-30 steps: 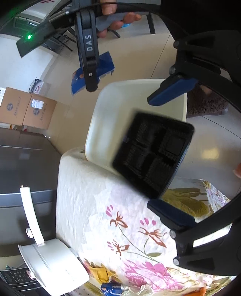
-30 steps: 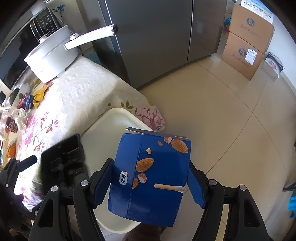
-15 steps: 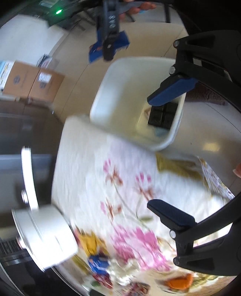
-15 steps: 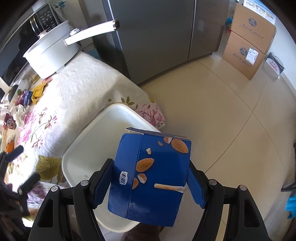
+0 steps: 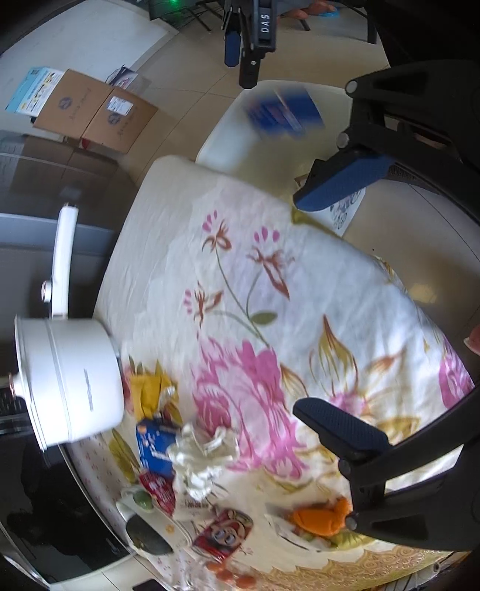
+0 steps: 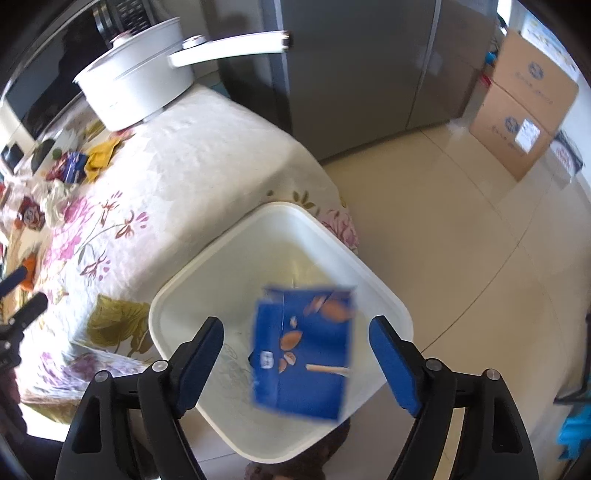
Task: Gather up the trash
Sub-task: 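Release the black tray with the left gripper while the right gripper drops the blue box into the bin, then reach the left gripper to the orange peel on the tablecloth and grasp it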
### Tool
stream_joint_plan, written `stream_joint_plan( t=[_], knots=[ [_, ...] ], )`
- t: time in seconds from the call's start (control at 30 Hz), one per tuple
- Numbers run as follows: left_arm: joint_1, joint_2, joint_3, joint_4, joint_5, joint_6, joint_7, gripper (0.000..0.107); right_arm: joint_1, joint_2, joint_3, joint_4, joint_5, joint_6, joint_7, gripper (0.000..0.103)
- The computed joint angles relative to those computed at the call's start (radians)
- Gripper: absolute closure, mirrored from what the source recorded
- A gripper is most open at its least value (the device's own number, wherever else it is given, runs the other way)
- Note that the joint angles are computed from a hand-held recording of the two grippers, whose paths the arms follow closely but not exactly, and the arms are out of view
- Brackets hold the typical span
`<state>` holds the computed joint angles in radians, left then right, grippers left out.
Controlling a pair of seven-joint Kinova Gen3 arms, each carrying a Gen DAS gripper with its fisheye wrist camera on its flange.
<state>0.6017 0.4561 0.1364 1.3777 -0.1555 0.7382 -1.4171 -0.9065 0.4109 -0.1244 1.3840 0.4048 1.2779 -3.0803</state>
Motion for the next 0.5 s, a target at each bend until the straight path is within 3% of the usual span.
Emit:
stream_joint_plan(
  t=[0.5],
  knots=[
    [-0.126, -0.081, -0.018, 0.071, 0.046, -0.015, -0.003, 0.007, -0.027, 0.120, 0.038, -0.219, 0.006, 0.047, 0.098, 0.018]
  ],
)
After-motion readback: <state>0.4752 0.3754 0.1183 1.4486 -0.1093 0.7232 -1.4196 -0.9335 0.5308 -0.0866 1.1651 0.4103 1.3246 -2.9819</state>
